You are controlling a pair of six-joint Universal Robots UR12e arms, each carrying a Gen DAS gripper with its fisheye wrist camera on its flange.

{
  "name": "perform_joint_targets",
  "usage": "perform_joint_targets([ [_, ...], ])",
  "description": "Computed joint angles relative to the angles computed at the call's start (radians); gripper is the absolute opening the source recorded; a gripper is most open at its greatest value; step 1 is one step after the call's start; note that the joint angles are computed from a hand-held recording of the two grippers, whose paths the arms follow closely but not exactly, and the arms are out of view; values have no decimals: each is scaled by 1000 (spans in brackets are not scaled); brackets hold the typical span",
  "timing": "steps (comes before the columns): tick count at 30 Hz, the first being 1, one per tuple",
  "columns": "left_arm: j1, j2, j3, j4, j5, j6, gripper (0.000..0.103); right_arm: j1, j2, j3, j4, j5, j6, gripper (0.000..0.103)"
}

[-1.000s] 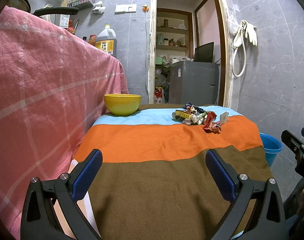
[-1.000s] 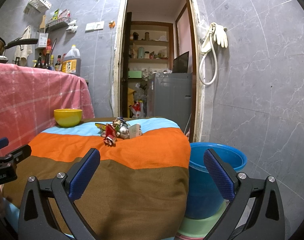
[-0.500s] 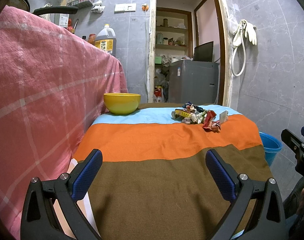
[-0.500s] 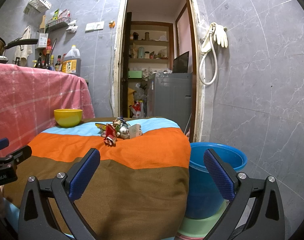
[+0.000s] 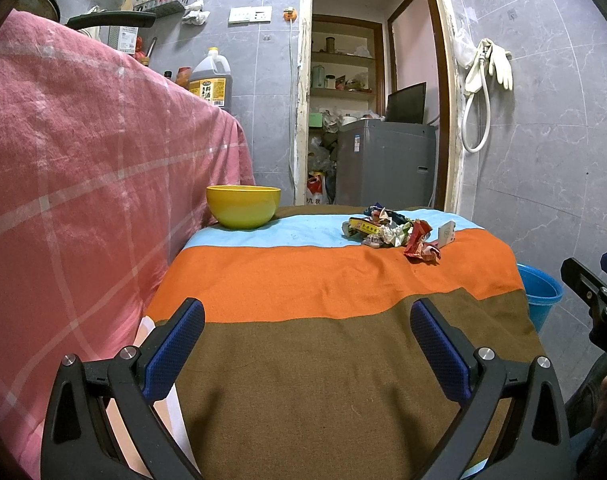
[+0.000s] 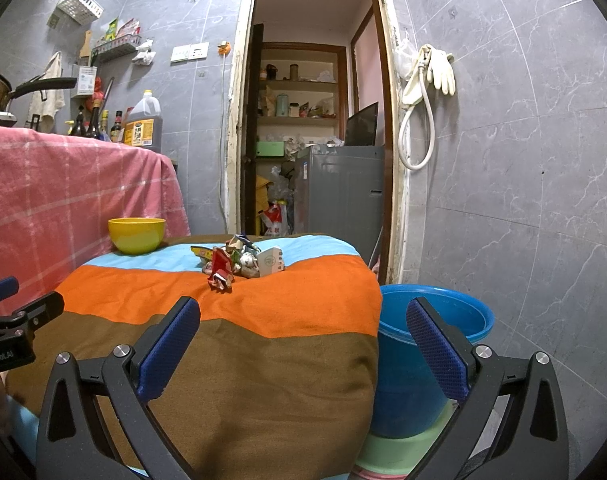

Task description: Collect trash

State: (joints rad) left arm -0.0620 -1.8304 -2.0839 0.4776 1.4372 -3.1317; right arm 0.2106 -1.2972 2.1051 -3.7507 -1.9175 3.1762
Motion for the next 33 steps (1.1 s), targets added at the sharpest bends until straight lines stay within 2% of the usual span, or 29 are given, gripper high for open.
perform_joint_targets([
  [25, -5, 2, -1, -3, 3, -2, 101, -6, -3, -2, 9, 6, 6, 103],
  [33, -36, -9, 12, 19, 37, -12, 101, 3, 4, -17, 19, 14, 18, 103],
])
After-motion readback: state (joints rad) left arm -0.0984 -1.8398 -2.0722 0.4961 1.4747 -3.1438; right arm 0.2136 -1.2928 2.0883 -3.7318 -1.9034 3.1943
